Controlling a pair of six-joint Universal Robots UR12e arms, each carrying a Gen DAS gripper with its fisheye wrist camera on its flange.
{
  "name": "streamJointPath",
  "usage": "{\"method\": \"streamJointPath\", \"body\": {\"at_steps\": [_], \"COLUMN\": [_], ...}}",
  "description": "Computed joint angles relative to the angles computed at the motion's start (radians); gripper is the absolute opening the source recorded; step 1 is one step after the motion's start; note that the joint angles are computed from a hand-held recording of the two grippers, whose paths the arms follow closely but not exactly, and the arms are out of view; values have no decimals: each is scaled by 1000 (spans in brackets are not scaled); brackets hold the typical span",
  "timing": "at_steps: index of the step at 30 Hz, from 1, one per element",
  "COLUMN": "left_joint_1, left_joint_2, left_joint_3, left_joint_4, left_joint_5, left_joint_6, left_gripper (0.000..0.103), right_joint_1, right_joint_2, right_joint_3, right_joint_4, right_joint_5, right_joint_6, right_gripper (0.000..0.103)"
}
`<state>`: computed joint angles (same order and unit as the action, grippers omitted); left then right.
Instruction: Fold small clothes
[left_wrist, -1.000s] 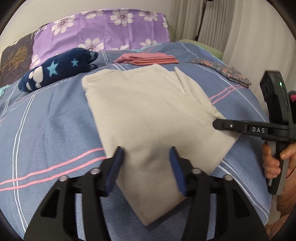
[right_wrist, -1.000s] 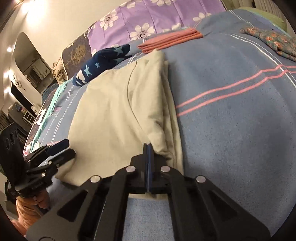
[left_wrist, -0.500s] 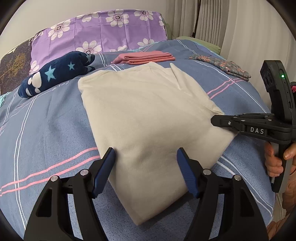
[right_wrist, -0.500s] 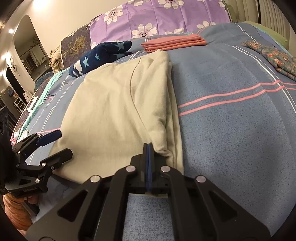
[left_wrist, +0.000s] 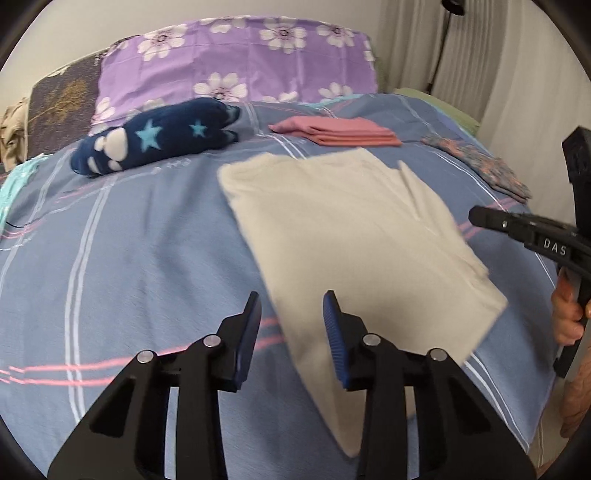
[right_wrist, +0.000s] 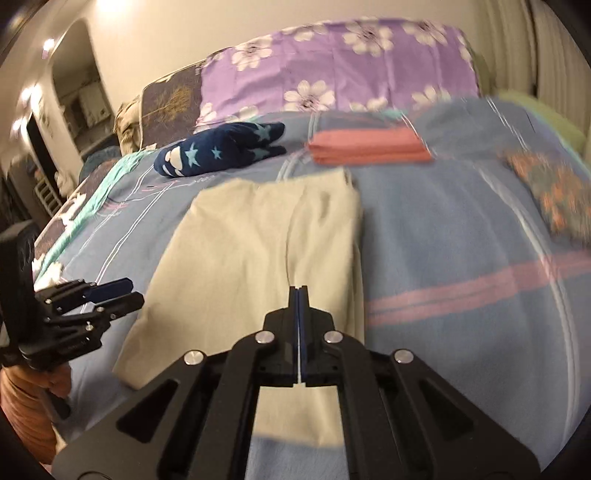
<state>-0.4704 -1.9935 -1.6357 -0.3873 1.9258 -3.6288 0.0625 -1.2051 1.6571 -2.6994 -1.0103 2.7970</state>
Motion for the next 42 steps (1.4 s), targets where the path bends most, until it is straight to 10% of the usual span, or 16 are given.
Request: {"method": "streamJointPath", "body": {"at_steps": [6, 11, 16, 22, 24, 29, 37, 42], "left_joint_1": [28, 79, 100, 133, 150, 137, 127, 117], "left_joint_2": [-23, -46, -93, -123, -129, -129, -108, -59], "left_joint_3": [50, 91, 152, 183, 183, 202, 143, 69], "left_joint_4": [-26, -80, -125, -119, -80, -75, -42, 59], "left_joint_5": [23, -49, -14, -92, -163, -103, -8, -131], "left_joint_6": [15, -34, -19, -28, -32, 25, -53, -31], "left_gripper": [36, 40, 46, 48, 10, 10, 43, 71], "right_joint_1": [26, 44, 47, -10, -1, 17, 10, 10], "right_joint_2": [97, 169, 195, 215, 212, 202, 209, 209], "right_joint_3": [-157, -222, -197, -230, -226, -210, -215, -215], "right_joint_4": [144, 147, -74, 25, 16, -8, 3, 5], "right_joint_5": [17, -131, -305, -85, -114, -146, -128, -123], "right_joint_6": [-9, 25, 119, 236, 217, 161, 162, 160], "right_gripper": [0, 0, 4, 2, 4, 23, 25, 28]}}
